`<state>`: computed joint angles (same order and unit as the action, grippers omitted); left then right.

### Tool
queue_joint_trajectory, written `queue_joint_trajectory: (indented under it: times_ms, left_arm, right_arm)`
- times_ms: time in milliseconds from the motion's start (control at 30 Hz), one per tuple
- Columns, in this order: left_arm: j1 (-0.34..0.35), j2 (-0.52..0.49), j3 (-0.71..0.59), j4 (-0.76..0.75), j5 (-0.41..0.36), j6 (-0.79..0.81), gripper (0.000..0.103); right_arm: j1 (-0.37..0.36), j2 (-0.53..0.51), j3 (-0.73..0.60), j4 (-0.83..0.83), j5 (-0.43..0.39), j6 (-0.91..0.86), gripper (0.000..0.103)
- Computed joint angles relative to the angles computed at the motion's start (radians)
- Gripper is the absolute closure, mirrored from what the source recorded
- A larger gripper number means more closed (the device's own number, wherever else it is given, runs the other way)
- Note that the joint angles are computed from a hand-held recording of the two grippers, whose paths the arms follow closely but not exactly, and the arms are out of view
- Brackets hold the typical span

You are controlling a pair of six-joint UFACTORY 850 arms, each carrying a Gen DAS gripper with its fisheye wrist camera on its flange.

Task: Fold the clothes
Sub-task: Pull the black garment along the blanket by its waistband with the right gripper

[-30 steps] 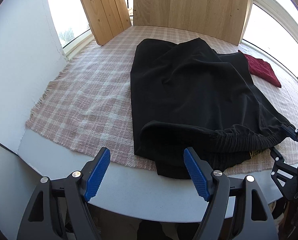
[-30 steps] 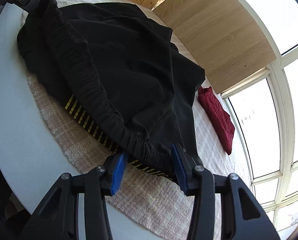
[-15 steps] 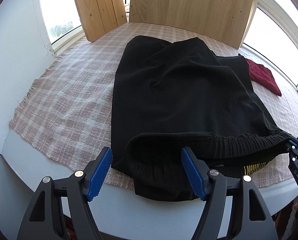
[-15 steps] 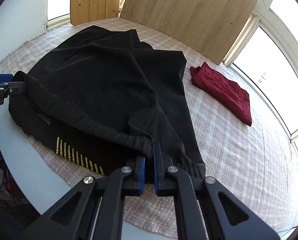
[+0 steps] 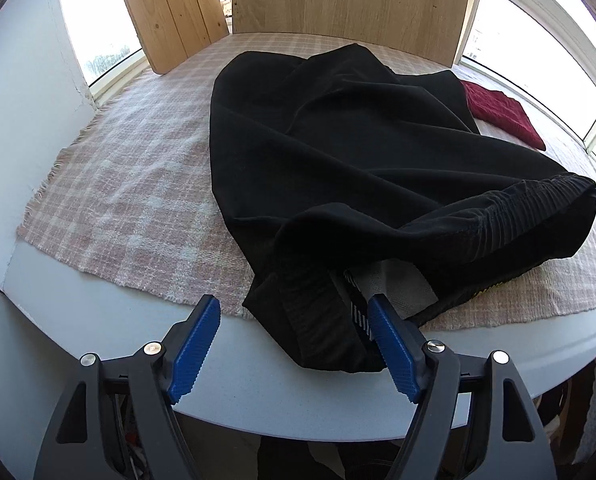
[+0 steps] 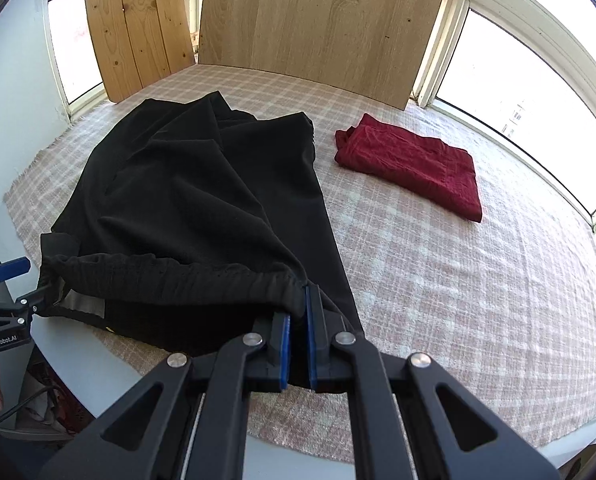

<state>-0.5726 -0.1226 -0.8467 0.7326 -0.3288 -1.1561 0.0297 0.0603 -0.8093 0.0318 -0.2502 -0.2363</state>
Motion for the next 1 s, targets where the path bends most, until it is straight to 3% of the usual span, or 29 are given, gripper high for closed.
queue_joint_trajectory:
  times_ms: [133,367,567,700,833,967,1000]
  left_arm:
    - [-0.074,-0.026,-0.005,0.236,-0.110,-0.208,0.029]
    - [-0.120,-0.099,-0.057,0.308,-0.277,-0.322,0.025]
    - [-0.162,-0.109,-0.059,0.341,-0.370,-0.340,0.025]
    - [-0.185,-0.093,-0.040,0.375,-0.375,-0.326,0.025]
    - [-0.180,-0.028,0.016,0.440,-0.307,-0.299,0.025]
    - [-0.131,0.049,0.071,0.494,-0.205,-0.332,0.024]
    - [-0.122,0.058,0.076,0.503,-0.210,-0.346,0.024]
  right_arm:
    - [-0.019,-0.009,-0.013,0.161,-0.024,-0.168,0.097]
    - [-0.095,-0.021,-0.057,0.490,-0.117,-0.502,0.097]
    - [-0.173,-0.046,-0.106,0.577,-0.187,-0.583,0.096]
    - [-0.224,-0.074,-0.140,0.605,-0.225,-0.598,0.096]
    - [-0.241,-0.101,-0.153,0.580,-0.226,-0.600,0.096]
    - [-0.247,-0.117,-0.148,0.550,-0.210,-0.590,0.096]
    - [-0.247,-0.119,-0.145,0.545,-0.208,-0.588,0.096]
